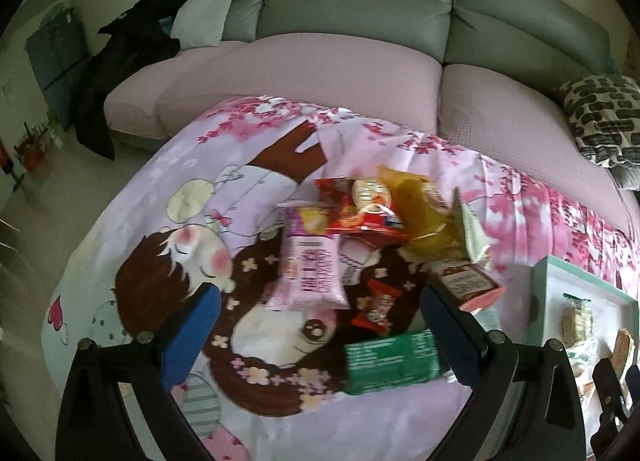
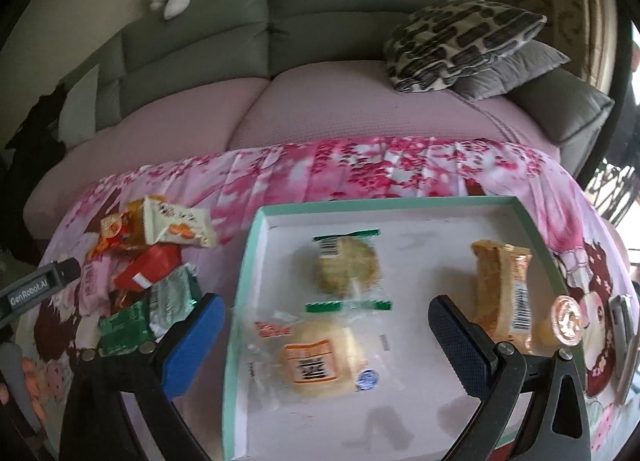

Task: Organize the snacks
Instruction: 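Lower the left gripper to the pink swiss roll pack while the right gripper approaches the red wafer pack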

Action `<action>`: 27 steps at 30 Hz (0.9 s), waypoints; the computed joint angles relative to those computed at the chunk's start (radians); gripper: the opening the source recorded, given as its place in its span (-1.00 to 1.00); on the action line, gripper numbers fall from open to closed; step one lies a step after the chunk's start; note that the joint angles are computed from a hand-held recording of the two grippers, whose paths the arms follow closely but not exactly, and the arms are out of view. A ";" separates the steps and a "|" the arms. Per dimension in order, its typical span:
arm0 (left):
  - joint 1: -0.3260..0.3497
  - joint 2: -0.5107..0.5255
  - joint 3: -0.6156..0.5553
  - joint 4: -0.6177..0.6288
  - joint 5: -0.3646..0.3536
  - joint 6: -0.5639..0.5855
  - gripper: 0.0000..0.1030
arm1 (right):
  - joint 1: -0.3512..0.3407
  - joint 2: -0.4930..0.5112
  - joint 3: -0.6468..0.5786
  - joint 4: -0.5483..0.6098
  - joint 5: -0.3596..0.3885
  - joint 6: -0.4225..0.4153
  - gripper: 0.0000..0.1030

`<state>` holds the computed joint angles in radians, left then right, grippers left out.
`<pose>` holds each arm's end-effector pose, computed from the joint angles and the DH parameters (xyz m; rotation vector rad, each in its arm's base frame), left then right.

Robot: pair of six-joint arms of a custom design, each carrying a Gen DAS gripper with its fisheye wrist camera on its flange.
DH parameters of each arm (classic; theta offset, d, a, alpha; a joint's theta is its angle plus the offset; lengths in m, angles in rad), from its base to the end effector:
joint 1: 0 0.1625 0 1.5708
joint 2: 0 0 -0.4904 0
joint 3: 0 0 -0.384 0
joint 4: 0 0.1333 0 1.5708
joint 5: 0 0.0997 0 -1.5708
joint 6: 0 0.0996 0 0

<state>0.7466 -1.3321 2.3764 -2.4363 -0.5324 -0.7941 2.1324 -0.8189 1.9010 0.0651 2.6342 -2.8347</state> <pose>-0.1433 -0.4312 0.2395 0.1452 2.1886 -0.7705 0.2757 -0.3514 0.0965 0.0034 -2.1757 0.9552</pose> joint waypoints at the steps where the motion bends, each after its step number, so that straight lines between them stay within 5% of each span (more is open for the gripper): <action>1: 0.007 -0.008 0.000 0.002 -0.005 0.003 0.94 | 0.002 0.003 -0.003 0.000 -0.005 -0.003 1.00; 7: 0.065 -0.048 0.008 -0.073 -0.094 0.064 0.94 | -0.005 0.031 -0.033 0.014 -0.066 -0.011 1.00; 27: 0.189 -0.030 -0.032 -0.155 -0.165 0.209 0.94 | -0.008 0.194 -0.249 0.124 -0.160 -0.118 1.00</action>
